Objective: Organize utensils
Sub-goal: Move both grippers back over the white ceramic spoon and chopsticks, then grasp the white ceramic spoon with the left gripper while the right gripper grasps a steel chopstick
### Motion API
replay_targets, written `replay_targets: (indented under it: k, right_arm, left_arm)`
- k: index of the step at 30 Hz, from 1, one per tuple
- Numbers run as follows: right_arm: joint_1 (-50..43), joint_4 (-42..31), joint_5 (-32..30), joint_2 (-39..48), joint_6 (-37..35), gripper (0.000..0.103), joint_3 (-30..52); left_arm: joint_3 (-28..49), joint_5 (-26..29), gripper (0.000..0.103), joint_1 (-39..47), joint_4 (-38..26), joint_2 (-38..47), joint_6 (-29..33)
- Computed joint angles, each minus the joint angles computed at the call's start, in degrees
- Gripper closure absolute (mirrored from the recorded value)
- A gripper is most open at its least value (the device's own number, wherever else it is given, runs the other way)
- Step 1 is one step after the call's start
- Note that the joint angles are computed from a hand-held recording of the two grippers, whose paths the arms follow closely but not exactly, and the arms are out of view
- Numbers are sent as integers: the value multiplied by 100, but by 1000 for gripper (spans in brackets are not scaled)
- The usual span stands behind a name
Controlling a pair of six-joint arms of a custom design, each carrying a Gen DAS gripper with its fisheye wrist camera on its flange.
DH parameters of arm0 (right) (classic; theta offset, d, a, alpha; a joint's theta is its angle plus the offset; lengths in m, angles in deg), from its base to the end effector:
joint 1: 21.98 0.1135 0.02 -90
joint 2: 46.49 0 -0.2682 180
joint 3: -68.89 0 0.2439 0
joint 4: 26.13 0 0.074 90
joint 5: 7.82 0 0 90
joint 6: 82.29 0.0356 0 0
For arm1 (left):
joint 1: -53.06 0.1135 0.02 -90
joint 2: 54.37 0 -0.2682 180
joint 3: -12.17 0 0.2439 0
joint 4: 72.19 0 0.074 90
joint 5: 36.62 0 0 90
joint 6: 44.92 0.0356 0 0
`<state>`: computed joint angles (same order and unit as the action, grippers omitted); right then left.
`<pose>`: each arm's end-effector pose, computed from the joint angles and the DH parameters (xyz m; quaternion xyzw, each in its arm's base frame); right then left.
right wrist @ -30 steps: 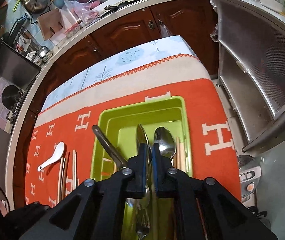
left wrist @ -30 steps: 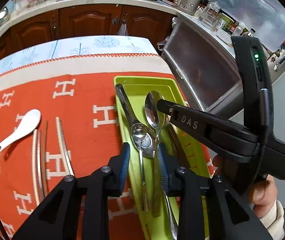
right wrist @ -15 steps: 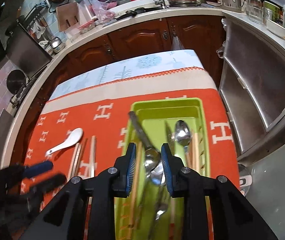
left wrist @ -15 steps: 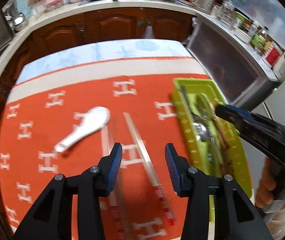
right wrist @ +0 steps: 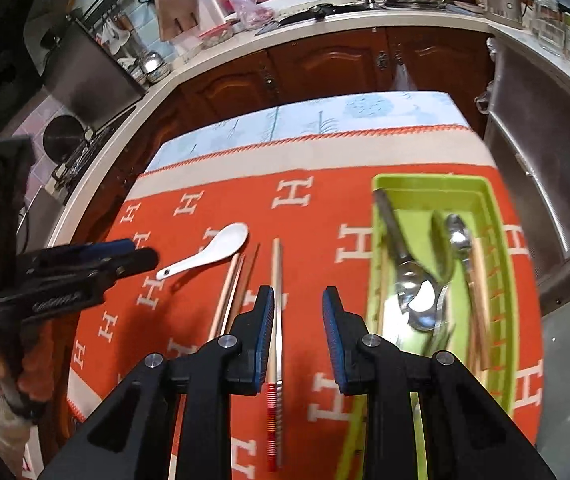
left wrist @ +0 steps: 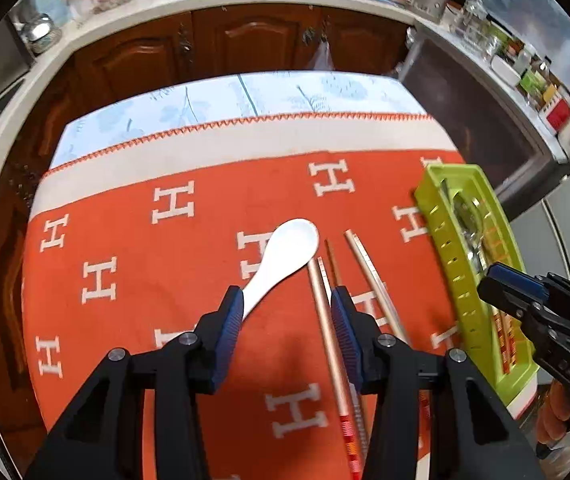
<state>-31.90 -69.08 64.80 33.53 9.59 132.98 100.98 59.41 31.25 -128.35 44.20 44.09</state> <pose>0.2617 -0.0350 0.2183 0.0576 0.9514 0.1266 0.2747 0.3189 -0.1316 0.2375 0.1873 0.9586 -0.0916 0.1940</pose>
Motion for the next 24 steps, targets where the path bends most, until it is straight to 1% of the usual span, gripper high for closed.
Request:
replay_targets:
  k: [3,7,12,15,17,18,21,24]
  right_arm:
    - [405,175,147,127,336,77,-101]
    - [792,483,330,438,625,77,-204]
    - [830,783,370,909,817,77,-158]
    - [819,888,404,1049,895,78,-120]
    - [820,940,441,1099,946,78,-102]
    - [832,977,462,1114,978,78,-107]
    - [810,991,515,1212,985,78,-27]
    - [846,1025,577,1284,1029,78,-26]
  left_arm:
    - [61,80,60,180,145,339,253]
    - [252,386,60,396,262,888,486]
    - [563,853,60,522,332,1509,638]
    - [695,956,60,487,340,1732,671]
    - [745,958,63,448,370,1844,706]
    - [763,940,69,437,385,1891,708]
    - [683,917,71,402,577,1892,704]
    - [595,913,76,373,726,1865,726]
